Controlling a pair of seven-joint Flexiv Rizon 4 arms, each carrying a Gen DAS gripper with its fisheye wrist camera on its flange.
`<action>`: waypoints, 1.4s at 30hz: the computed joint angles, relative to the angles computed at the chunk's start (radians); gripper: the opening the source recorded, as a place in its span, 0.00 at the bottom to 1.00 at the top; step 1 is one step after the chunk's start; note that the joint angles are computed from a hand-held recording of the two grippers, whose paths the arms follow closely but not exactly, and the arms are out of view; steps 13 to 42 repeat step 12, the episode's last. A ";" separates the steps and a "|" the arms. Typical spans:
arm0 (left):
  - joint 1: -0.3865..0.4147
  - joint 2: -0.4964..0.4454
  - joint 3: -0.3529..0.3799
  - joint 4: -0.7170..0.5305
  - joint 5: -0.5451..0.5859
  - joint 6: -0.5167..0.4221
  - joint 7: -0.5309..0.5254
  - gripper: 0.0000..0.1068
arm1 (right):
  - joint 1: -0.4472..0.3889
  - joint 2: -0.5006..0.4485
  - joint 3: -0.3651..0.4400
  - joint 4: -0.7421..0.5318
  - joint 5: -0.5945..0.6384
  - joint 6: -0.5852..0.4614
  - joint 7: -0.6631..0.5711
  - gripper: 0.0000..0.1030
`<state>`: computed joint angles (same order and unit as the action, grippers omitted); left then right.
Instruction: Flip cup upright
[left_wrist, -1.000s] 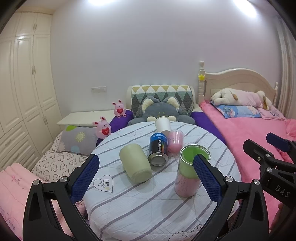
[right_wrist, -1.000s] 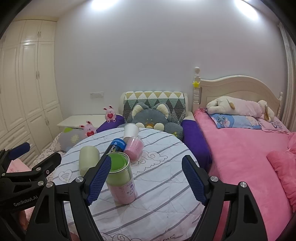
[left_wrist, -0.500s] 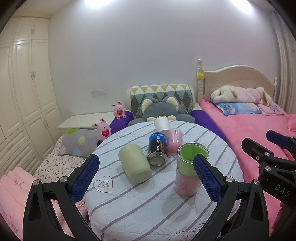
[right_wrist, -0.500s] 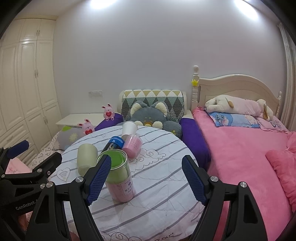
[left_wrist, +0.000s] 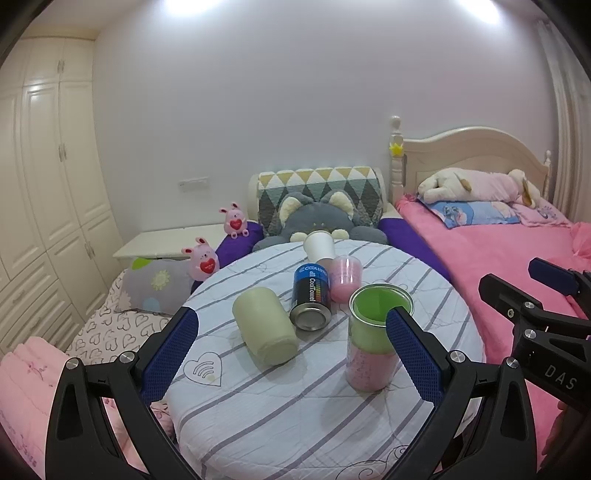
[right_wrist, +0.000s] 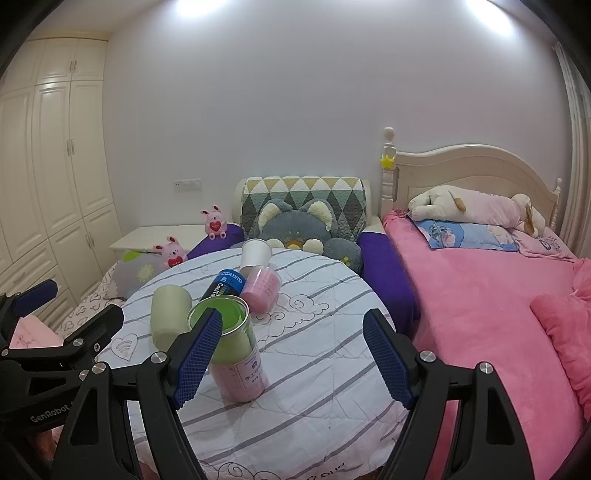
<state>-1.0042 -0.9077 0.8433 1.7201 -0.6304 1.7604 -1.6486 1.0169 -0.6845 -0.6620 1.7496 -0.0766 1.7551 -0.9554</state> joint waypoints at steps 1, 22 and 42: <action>0.003 0.001 -0.002 -0.002 0.002 0.001 0.001 0.96 | 0.001 -0.001 -0.002 -0.001 0.000 -0.001 0.000 0.78; 0.036 0.004 -0.038 -0.011 0.003 0.025 0.030 0.96 | 0.000 -0.006 -0.003 -0.008 -0.010 -0.009 0.009 0.78; 0.036 0.004 -0.038 -0.011 0.003 0.025 0.030 0.96 | 0.000 -0.006 -0.003 -0.008 -0.010 -0.009 0.009 0.78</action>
